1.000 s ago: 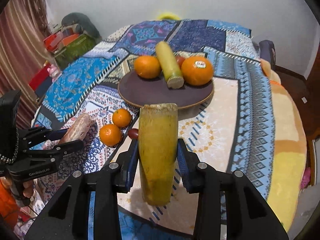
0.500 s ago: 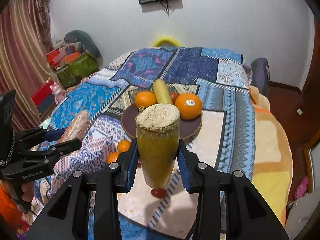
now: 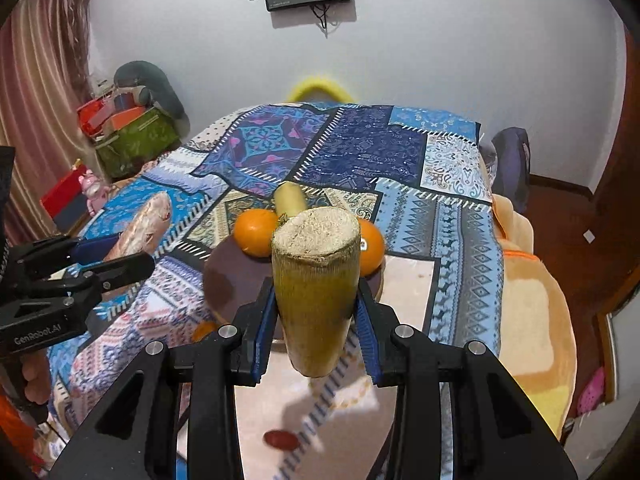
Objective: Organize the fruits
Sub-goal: 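Lift the pomelo segment and yellow cylinder and carry both toward the plate, then lower the pomelo segment onto the plate with the left tool while the right tool places the yellow cylinder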
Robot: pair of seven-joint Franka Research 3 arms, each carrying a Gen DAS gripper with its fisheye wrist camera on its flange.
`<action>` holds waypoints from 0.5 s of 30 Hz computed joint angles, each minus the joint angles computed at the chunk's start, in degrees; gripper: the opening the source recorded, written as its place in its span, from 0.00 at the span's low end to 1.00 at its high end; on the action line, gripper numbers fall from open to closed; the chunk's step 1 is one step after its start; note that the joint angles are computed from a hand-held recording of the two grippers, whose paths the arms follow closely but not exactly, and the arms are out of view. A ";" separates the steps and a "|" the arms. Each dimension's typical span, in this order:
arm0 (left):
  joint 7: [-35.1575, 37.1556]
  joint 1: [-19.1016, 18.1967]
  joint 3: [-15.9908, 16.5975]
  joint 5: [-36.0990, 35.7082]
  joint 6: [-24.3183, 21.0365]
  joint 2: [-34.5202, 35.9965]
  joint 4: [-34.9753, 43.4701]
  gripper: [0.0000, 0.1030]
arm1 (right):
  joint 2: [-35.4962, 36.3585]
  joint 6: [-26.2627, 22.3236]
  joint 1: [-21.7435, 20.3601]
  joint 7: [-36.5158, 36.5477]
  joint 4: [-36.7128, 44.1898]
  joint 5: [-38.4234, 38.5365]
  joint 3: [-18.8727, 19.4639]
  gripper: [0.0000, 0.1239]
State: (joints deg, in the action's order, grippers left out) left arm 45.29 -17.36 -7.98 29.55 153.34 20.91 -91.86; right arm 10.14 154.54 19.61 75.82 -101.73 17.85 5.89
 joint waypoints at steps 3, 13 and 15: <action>1.85 0.90 -0.56 -2.21 -0.37 2.94 3.25 0.42 | 2.00 -0.01 0.25 1.15 1.74 -0.88 -0.30 0.27; 7.82 -0.39 0.13 -6.00 -5.09 12.85 15.61 0.42 | 7.68 -2.07 0.36 1.04 7.47 -1.07 -0.04 0.27; 8.22 -1.05 0.74 -5.69 -6.05 14.36 17.66 0.42 | 8.10 -1.16 0.40 0.45 7.48 -1.03 0.09 0.27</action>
State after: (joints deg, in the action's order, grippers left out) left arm 53.51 -18.41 -7.24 23.85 147.30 35.27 -74.20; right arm 18.24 153.37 20.01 76.27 -94.25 16.82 5.98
